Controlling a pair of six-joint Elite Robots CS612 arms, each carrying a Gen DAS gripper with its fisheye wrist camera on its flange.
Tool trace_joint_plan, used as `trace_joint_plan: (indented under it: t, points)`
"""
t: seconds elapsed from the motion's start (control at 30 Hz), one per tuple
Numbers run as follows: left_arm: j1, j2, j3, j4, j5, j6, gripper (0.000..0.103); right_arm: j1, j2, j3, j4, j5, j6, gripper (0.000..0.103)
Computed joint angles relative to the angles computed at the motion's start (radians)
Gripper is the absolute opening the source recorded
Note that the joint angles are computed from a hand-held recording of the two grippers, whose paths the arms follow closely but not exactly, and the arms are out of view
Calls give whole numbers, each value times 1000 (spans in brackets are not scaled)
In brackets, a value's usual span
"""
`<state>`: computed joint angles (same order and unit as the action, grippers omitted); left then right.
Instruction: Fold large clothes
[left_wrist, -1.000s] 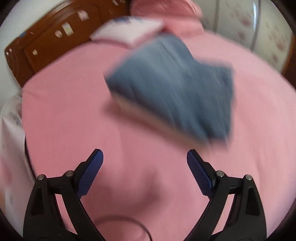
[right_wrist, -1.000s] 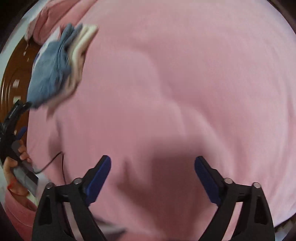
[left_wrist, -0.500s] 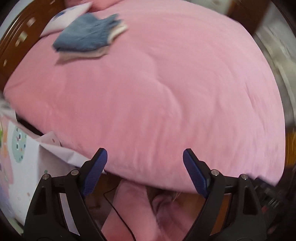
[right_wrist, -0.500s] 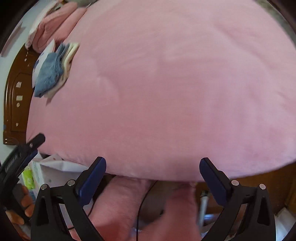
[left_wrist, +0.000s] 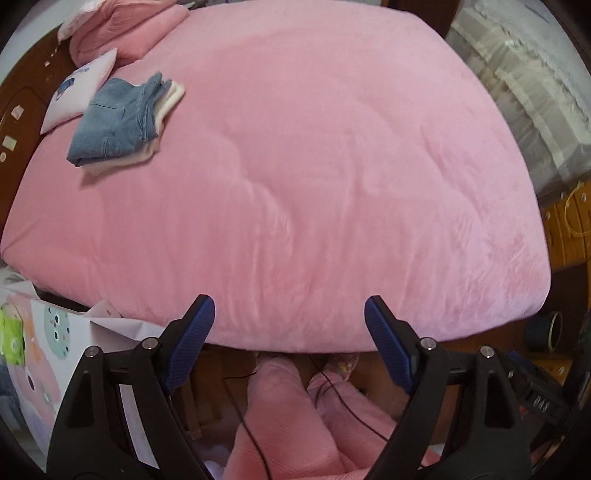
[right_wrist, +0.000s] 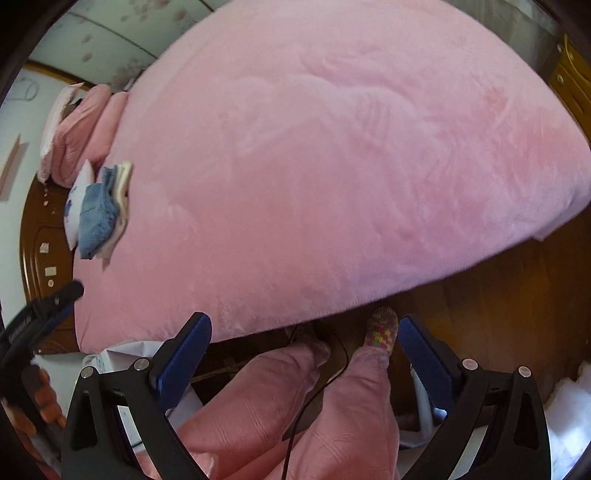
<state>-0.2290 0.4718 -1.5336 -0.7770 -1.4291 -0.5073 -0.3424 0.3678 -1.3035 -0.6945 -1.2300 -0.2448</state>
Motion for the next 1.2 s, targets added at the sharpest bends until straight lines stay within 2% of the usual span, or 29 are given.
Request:
trace_joint_plan:
  t: [0.1,0.23,0.3,0.4,0.57,0.7,0.8,0.87,0.93,0.97,1.2]
  points:
    - [-5,-5,0,-82,12,-35,82,25,-25,10,-45,-26,-70,102]
    - [-23,-8,-20,-122,36,-34,82,41,-75,42,-53,-36,-170,102]
    - [-46,-2,-41,-107,85,5,82,45,-92,51,-66,-25,-195,102]
    - [-73,-3,-61,-72,135,26,82,62,-90,31,-121,-61,-209,102]
    - [-80,-1,-69,-63,137,-20,82,81,-71,-8,-160,-70,-244,102]
    - [-69,0,-65,-36,79,-71,83,87,-66,-42,-165,-67,-258,102]
    - [-60,-1,-50,-17,46,-78,84,91,-76,-51,-161,-70,-275,102]
    - [-57,-1,-45,-13,36,-65,87,94,-79,-50,-157,-69,-281,102]
    - [-60,-2,-39,-14,42,-43,95,89,-85,-45,-158,-63,-283,102]
    - [-62,-2,-37,-18,45,-33,102,89,-82,-49,-160,-58,-275,102]
    - [-73,-6,-26,-44,72,21,103,90,-80,-41,-177,-44,-233,103]
